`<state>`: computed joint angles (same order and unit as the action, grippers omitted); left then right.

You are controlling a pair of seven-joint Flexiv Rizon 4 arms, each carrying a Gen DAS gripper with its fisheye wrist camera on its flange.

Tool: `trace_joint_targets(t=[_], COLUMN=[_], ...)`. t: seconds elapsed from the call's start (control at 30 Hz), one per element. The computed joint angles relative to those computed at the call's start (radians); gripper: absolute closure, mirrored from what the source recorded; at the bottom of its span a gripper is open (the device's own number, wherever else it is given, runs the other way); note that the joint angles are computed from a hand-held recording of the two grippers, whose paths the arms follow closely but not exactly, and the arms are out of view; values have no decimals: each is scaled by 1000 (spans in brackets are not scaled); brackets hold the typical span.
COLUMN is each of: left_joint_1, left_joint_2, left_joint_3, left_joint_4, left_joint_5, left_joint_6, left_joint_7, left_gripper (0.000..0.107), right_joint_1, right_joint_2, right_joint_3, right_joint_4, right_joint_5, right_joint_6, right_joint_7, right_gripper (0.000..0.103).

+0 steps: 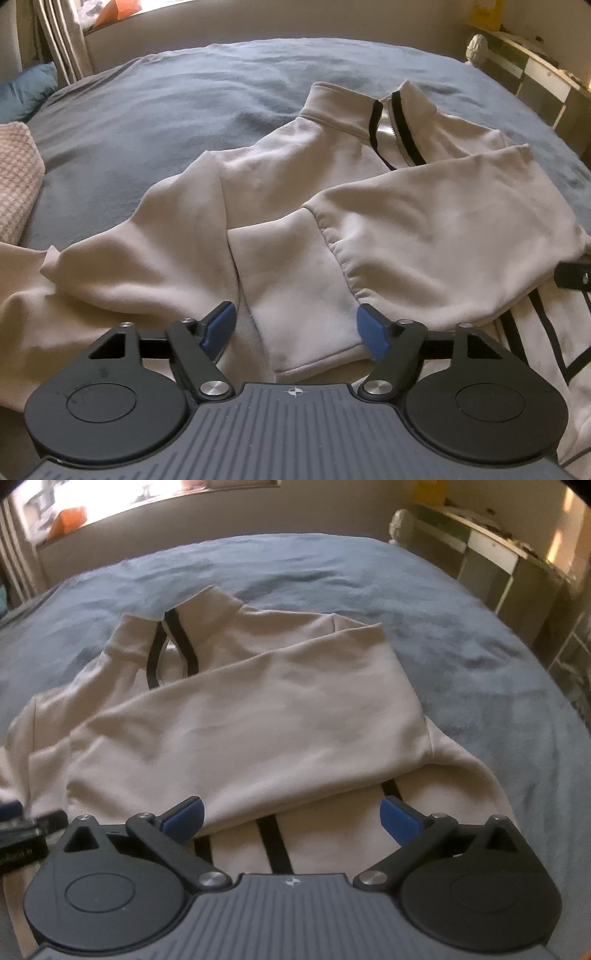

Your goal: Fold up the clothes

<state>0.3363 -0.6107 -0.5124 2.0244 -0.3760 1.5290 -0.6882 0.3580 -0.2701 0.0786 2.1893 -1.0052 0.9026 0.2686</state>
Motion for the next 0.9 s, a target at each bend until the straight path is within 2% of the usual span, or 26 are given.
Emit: trace_joint_targets(t=[0.1,0.17,0.27,0.37,0.53,0.6,0.73,0.8,0.9], left_joint_1=[-48,-36,-6,10,4,-26,-189,-238,-226], left_joint_2=[6,3,1,2,7,14,36,39,38], left_joint_3=[52,36,-3,-26,-19,17,211,273,257], left_joint_4=[-10,-6,6,19,24,17,-34,-58,-48], left_joint_5=[4,2,0,15,60,65,61,64,53], left_joint_6=[5,9,18,46,64,51,-24,-66,-33], left_joint_7=[-32,-33,-32,-37,-76,-105,-207,-232,-218], left_gripper=[24,19,8,6,4,4,4,4,4], right_joint_1=[-2,-4,-18,-14,-25,-34,-63,-69,-70], right_joint_2=[-2,-5,-6,6,33,38,47,45,44], right_joint_3=[9,14,15,-11,-23,-20,-26,-19,-14], right_joint_4=[-1,-1,11,38,62,66,86,85,84], right_joint_5=[23,48,88,32,-61,-78,-149,-145,-140], right_joint_6=[-5,5,83,134,137,138,195,195,187], right_joint_7=[-58,-102,-136,-67,23,43,113,117,121], right_gripper=[0,0,0,0,0,0,0,0,0])
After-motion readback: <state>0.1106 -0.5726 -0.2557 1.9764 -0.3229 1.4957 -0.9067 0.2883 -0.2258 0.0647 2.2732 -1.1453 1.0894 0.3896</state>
